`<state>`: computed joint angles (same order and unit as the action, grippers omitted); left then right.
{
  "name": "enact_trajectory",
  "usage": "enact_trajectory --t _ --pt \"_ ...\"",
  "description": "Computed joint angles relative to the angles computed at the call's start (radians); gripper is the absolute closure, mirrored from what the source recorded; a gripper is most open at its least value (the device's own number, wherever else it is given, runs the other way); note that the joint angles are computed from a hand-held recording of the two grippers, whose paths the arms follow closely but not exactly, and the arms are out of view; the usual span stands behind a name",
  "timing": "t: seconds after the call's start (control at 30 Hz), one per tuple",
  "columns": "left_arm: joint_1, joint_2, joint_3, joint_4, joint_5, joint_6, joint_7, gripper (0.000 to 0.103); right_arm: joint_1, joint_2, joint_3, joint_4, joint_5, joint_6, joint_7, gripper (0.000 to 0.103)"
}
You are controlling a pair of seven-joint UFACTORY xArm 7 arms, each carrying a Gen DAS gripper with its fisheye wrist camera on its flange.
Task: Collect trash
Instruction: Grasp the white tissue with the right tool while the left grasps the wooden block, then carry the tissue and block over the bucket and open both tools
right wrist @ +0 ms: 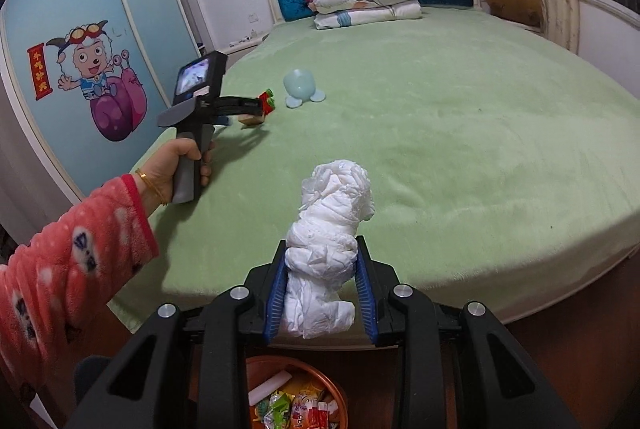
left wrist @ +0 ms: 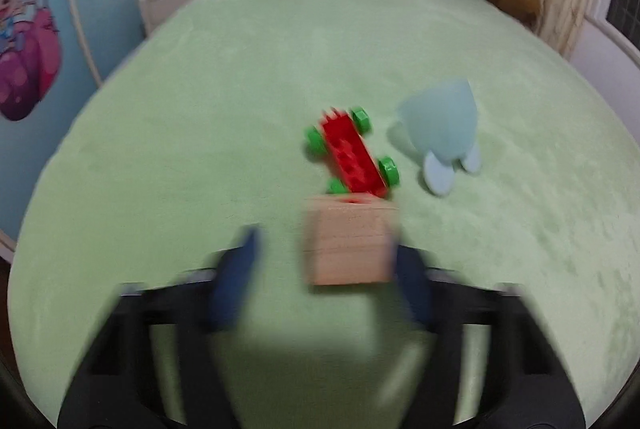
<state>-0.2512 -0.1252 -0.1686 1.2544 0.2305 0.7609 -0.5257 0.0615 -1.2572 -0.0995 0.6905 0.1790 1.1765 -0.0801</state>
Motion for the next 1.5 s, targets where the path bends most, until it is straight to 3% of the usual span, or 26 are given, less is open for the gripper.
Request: enact_trajectory --t 0.2,0.4,0.53,0.73,0.87,1.07,1.23,1.5 --pt "-0.010 -0.066 -0.029 -0.031 0.060 0.029 -0.043 0.068 -0.001 -0.017 0.005 -0.005 -0.001 -0.004 0.003 0.072" --pt "-0.027 -0.242 -0.040 -0.130 -0.007 0.027 0.034 0.068 0.013 -0.034 0.016 -0.002 0.010 0.003 0.014 0.072" --pt "-0.054 -0.440 -0.051 -0.234 -0.088 0.082 0.093 0.068 0.029 -0.062 0.038 -0.002 0.015 0.029 0.023 0.072" --pt "-0.119 -0.794 -0.087 -0.420 -0.212 0.265 0.130 0.068 0.058 -0.106 0.072 -0.011 0.016 0.088 0.032 0.072" --pt "-0.155 -1.012 -0.126 -0.533 -0.294 0.428 0.090 0.068 0.078 -0.136 0.100 -0.026 0.020 0.144 0.042 0.072" --pt "-0.231 -1.227 -0.184 -0.663 -0.446 0.642 0.001 0.068 0.115 -0.207 0.148 -0.106 0.046 0.269 0.078 0.072" --pt "-0.278 -1.319 -0.230 -0.761 -0.564 0.714 -0.074 0.068 0.146 -0.280 0.192 -0.204 0.077 0.391 0.121 0.072" --pt "-0.341 -1.333 -0.273 -0.864 -0.664 0.691 -0.152 0.068 0.208 -0.361 0.256 -0.335 0.138 0.523 0.188 0.072"
